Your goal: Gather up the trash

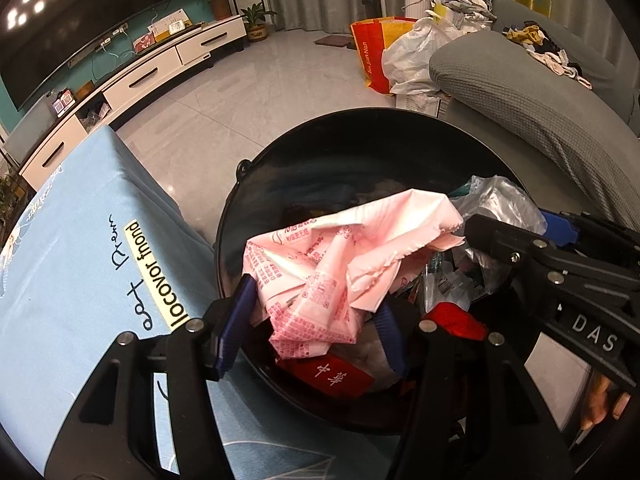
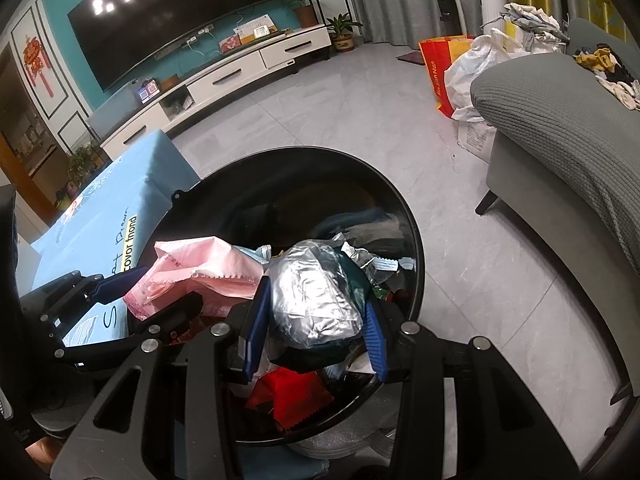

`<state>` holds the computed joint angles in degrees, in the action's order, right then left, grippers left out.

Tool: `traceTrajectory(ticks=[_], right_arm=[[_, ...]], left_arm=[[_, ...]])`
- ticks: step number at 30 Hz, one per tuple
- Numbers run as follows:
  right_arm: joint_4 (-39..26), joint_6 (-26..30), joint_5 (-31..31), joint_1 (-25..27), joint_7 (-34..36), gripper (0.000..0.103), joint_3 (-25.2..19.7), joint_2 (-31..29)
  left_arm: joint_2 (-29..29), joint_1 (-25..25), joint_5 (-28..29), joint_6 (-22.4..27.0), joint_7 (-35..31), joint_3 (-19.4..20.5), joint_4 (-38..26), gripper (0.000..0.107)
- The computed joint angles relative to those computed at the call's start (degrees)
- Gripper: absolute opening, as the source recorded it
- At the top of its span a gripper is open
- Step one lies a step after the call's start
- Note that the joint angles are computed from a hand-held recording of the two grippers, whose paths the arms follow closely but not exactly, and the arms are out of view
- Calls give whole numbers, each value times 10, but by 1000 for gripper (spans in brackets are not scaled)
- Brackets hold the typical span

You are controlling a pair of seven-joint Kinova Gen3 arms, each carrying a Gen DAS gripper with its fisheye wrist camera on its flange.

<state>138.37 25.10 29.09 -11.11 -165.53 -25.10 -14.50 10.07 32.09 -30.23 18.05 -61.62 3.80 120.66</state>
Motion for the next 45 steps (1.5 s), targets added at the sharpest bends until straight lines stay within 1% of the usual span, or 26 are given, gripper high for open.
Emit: traceTrajectory(ticks=[5, 9, 19, 22, 25, 28, 36, 40, 42, 44, 45], right_arm=[[-1, 3, 0, -3, -1, 43, 1, 0], [-2, 6, 1, -3, -6, 43, -1, 0], [-1, 5, 0, -4, -9, 44, 1, -3], [-2, 6, -4, -6, -2, 44, 5, -3], [-3, 7, -9, -6, 2, 46, 6, -4], [-5, 9, -16, -7, 8, 50, 8, -4], [-8, 13, -14, -4, 2, 51, 1, -5], [-9, 18, -14, -4, -3, 51, -2, -8], [-10, 22, -15, -3, -4, 52, -3, -12], [-10, 25, -18, -2, -7, 57, -4, -18], [-10, 29, -19, -1, -8, 58, -7, -20]], left_arm=[[0, 4, -7, 6, 6, 0, -2, 59], [-1, 11, -25, 11, 19, -4, -2, 59], [-4, -1, -21, 18, 10, 8, -4, 60], [-5, -1, -23, 20, 12, 8, -5, 65], [-6, -3, -22, 22, 9, 11, -5, 66], [-9, -6, -21, 22, 6, 13, -3, 66], [-11, -9, -20, 22, 4, 17, -3, 70], [-13, -6, -24, 22, 9, 17, -4, 76], [-16, -8, -23, 22, 7, 18, -3, 76], [-16, -5, -29, 23, 15, 18, -3, 78], [-18, -5, -29, 23, 16, 19, -3, 78]])
